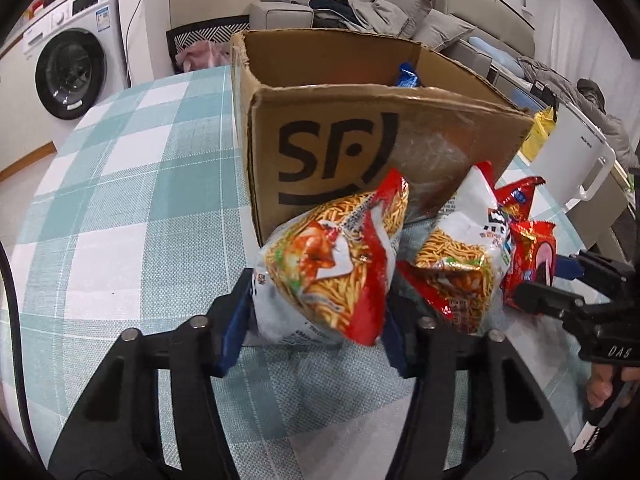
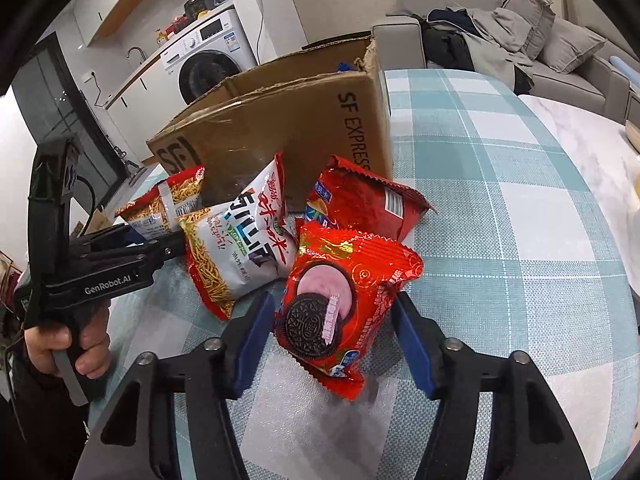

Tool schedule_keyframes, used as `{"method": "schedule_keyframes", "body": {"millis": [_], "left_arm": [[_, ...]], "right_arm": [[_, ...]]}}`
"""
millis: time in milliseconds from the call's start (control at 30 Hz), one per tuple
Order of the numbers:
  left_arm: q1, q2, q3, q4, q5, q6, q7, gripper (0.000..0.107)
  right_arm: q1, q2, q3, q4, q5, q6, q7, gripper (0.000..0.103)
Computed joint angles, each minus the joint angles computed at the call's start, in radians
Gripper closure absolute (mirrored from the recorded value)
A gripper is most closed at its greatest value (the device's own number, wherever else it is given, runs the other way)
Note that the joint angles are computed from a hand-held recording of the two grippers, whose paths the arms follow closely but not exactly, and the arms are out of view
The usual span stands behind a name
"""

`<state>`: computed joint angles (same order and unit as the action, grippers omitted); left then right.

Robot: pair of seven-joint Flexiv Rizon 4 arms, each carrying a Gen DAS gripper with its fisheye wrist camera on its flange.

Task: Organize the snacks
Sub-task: 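Grasp white noodle bag with left tool while right tool grasps red Oreo pack, then carry noodle bag into box with left tool while right tool carries red Oreo pack in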

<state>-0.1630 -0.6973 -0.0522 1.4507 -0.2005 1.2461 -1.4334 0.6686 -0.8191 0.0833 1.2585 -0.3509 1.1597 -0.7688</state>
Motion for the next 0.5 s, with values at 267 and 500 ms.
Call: {"method": "schedule_keyframes", "body": {"millis": [267, 500], "left_arm": [[0.009, 0.047, -0.020, 0.091, -0.008, 0.070, 0.022, 0.061], [0.014, 0.090, -0.021, 0.156, -0.022, 0.111, 0.016, 0.061]], "right_arm": [[0.000, 0.011, -0.001, 0.025, 0.002, 0.034, 0.012, 0.053], [0.007, 0.023, -0.013, 0.056, -0.004, 0.094, 0.026, 0.056]]}}
